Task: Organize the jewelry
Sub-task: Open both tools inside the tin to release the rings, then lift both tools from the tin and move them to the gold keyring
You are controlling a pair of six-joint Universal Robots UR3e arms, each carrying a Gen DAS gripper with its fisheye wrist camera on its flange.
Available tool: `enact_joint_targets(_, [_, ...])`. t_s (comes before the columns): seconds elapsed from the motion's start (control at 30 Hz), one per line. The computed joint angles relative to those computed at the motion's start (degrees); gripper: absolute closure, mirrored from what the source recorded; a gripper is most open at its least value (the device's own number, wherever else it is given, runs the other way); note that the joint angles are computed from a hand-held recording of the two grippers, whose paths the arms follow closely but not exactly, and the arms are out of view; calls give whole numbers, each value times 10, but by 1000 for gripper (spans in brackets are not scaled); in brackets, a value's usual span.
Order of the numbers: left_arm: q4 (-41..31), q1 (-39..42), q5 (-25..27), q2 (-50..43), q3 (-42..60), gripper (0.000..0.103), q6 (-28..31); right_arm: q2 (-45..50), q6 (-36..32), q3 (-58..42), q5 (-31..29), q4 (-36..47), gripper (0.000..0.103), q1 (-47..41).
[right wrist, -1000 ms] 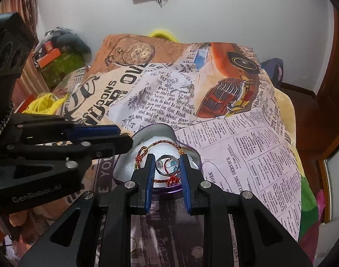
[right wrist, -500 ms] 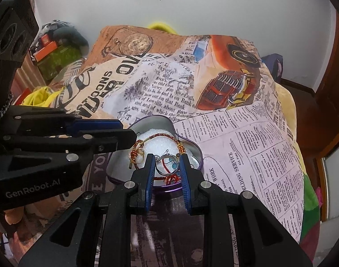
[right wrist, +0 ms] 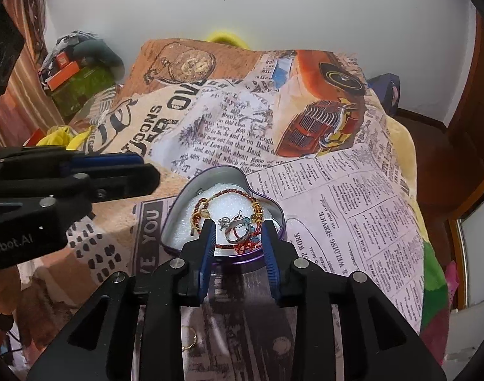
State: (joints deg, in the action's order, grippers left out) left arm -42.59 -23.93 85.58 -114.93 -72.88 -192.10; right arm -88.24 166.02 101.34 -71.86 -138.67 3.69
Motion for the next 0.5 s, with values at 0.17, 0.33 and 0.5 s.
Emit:
enact_joint_targets(0.17, [1, -16, 31, 40, -29, 83, 2, -33, -1, 5, 0, 9, 76, 0])
enact_joint_targets(0.33, [1, -32, 59, 75, -57, 76, -3, -68, 0, 16, 5, 19, 75, -5])
enact_joint_targets(0.5, [3, -39, 66, 106, -89, 74, -19, -113, -5, 42, 8, 29, 67, -12])
